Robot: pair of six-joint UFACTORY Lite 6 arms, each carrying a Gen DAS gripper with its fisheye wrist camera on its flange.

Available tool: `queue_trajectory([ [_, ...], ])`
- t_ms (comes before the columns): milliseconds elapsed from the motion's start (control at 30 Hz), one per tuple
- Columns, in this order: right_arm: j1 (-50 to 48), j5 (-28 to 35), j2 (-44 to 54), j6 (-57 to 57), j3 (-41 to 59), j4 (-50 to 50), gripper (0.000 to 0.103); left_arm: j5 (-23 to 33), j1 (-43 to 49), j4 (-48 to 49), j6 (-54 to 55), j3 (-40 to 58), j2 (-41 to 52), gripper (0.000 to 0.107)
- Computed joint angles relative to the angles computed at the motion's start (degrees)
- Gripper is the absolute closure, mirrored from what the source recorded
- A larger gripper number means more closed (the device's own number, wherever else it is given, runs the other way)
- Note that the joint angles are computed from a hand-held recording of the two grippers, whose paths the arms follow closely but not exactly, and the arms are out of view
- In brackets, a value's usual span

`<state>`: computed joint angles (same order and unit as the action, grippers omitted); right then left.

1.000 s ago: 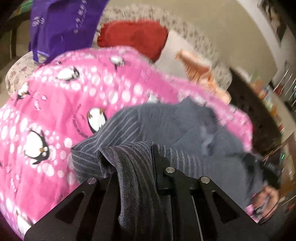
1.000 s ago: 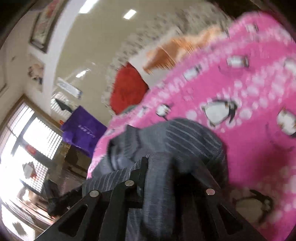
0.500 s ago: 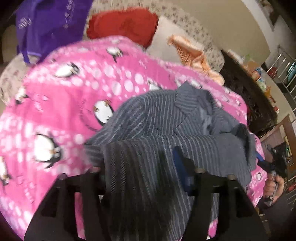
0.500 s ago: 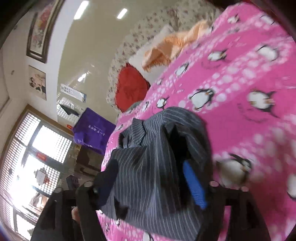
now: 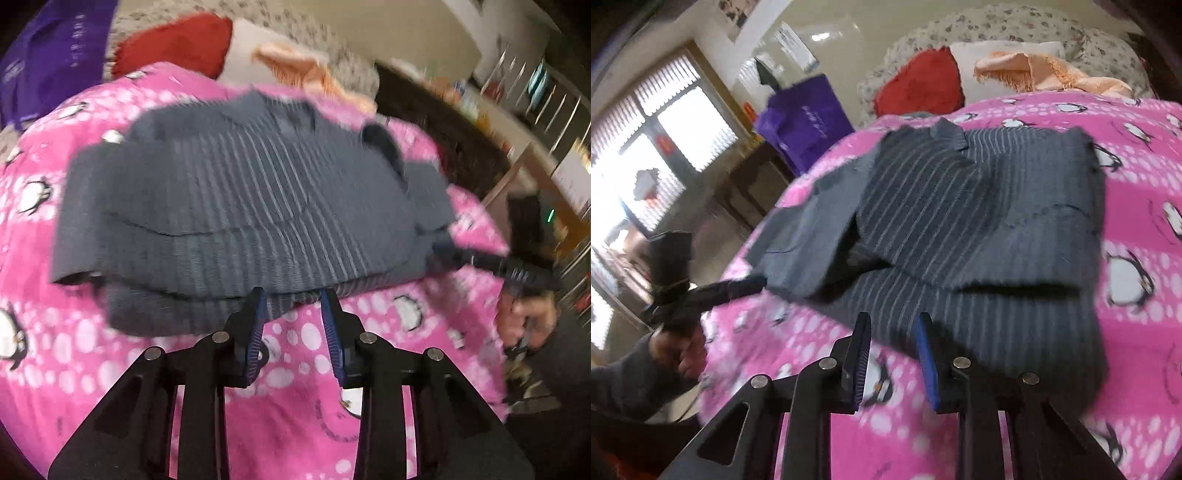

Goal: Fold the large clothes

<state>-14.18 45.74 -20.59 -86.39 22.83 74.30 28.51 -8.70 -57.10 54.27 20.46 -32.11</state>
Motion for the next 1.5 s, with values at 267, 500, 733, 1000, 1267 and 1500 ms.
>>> queue_trajectory([
  [267,14.6,-17.0,21.0,-0.8,17.6,11.2,0.078,-8.7,-3.1,-3.3,1.4,16.5,22.0,0.077],
  [500,10.0,-12.8,31.7,3.2,38.8,16.8,0.078,-7.1,1.0,7.4,-10.9,41.7,36.7,0.077],
  [733,7.7,-11.2,23.4,-0.3,31.7,15.1,0.078,-8.5,4.3,-16.3,11.4,35.9,34.9,0.070],
  [1000,15.2,-10.4,33.7,12.0,35.8,-7.3,0.078,-7.6,3.1,-17.9,9.6,39.7,43.5,0.071],
  [1267,11.7,-21.0,35.7,6.9,47.1,9.7,0.078,-8.8,2.5,-16.1,7.1,40.1,42.4,0.070],
  [1500,3.8,-11.3,28.9,-1.0,37.7,15.7,0.078,-11.7,3.7,-28.4,21.4,33.8,42.0,0.067],
])
